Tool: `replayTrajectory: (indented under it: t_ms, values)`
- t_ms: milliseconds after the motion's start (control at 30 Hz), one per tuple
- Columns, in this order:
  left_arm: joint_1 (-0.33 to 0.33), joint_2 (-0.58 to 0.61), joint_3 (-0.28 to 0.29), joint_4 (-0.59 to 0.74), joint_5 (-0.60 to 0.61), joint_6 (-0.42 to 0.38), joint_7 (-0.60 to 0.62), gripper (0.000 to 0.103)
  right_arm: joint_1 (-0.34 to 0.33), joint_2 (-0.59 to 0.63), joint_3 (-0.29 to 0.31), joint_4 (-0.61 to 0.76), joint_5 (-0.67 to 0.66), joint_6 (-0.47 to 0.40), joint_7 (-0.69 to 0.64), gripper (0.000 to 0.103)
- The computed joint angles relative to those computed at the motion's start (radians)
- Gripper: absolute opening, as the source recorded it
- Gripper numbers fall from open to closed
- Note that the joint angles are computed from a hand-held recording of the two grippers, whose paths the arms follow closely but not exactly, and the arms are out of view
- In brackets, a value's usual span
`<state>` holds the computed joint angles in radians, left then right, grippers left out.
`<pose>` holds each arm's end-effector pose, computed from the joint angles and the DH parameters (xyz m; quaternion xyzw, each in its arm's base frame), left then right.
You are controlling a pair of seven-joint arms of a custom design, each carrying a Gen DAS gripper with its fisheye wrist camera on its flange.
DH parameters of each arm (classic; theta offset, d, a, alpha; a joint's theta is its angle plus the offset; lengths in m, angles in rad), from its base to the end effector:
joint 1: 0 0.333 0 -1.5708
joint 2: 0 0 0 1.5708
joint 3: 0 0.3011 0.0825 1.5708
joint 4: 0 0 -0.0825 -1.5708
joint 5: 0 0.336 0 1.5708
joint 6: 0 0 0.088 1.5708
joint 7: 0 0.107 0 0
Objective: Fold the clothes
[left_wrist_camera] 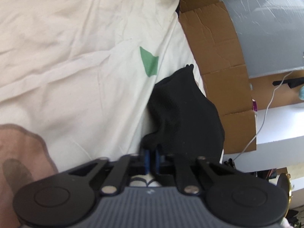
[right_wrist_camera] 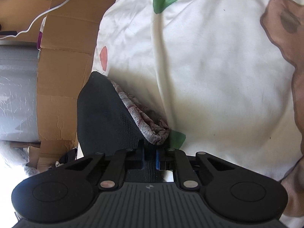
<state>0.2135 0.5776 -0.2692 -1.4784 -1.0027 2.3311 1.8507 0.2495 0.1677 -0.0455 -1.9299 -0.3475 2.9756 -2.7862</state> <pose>0.6855 -0.0143 0.3971 0.7281 -0.5016 0.4264 0.1911 0.5824 0.1463 0.5142 -0.0763 0.8994 0.0178 0.4300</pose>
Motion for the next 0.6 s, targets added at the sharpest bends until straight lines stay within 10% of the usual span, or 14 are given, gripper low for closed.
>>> replayTrajectory:
  t_ms: [600]
  values:
    - [0.066,0.107,0.026,0.337,0.25,-0.204,-0.128,0.001,0.01,-0.079,0.084,-0.073,0.161,-0.043,-0.119,0.007]
